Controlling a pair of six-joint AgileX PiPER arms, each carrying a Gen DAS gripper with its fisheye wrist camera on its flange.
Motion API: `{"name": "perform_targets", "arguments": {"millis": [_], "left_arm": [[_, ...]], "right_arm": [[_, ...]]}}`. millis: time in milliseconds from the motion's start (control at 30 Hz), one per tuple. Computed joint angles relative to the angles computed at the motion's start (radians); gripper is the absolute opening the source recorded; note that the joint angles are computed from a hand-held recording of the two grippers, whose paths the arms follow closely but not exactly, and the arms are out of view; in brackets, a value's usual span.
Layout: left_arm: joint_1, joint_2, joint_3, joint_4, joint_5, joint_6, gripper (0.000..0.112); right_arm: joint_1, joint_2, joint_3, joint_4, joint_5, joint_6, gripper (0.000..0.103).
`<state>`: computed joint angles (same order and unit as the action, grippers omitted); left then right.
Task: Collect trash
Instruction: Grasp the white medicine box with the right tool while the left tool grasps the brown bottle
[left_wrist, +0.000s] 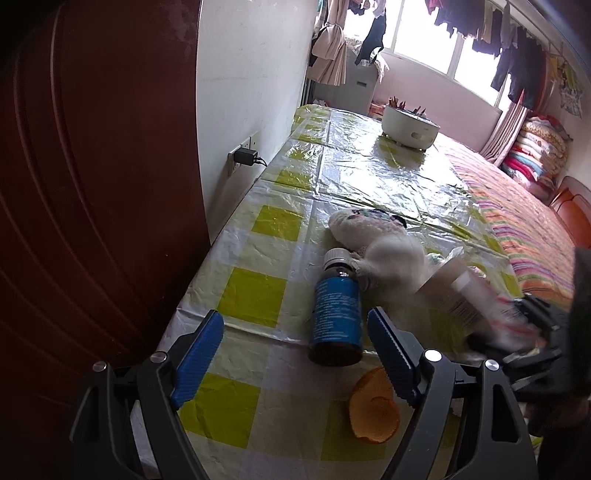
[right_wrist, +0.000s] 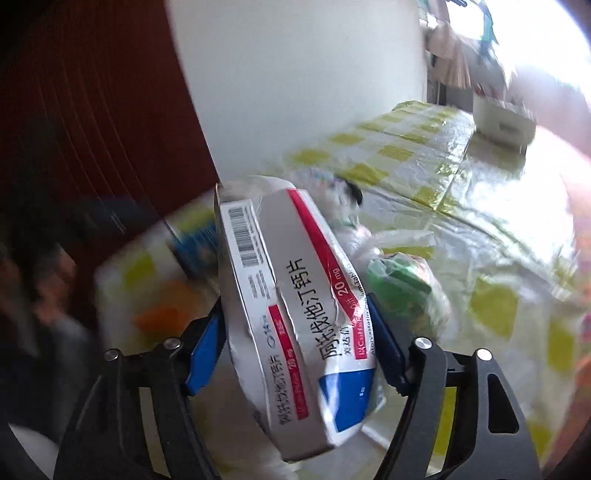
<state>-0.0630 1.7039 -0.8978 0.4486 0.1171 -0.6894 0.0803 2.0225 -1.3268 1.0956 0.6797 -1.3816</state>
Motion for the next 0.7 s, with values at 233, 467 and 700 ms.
{"name": "perform_targets", "arguments": {"millis": [233,467,700], "left_arm": [[-0.049,0.051,-0.046,0.154,0.066,-0.126,0.078],[-0.083,0.169,-0.22,-0.085,0.203,0.153,0.078],[-0.111,0.291,-0.409,-0.183,0.345,0.242,0.078]], "right_arm": [[-0.18,0.002,0.017,0.225,0.311,-0.014,0.067],[-0.253,-0.052,0.109,0.325,0.38,-0.079,0.068],[-0.303,-0.084,0.144,0.369,0.44,-0.108,0.068]]}}
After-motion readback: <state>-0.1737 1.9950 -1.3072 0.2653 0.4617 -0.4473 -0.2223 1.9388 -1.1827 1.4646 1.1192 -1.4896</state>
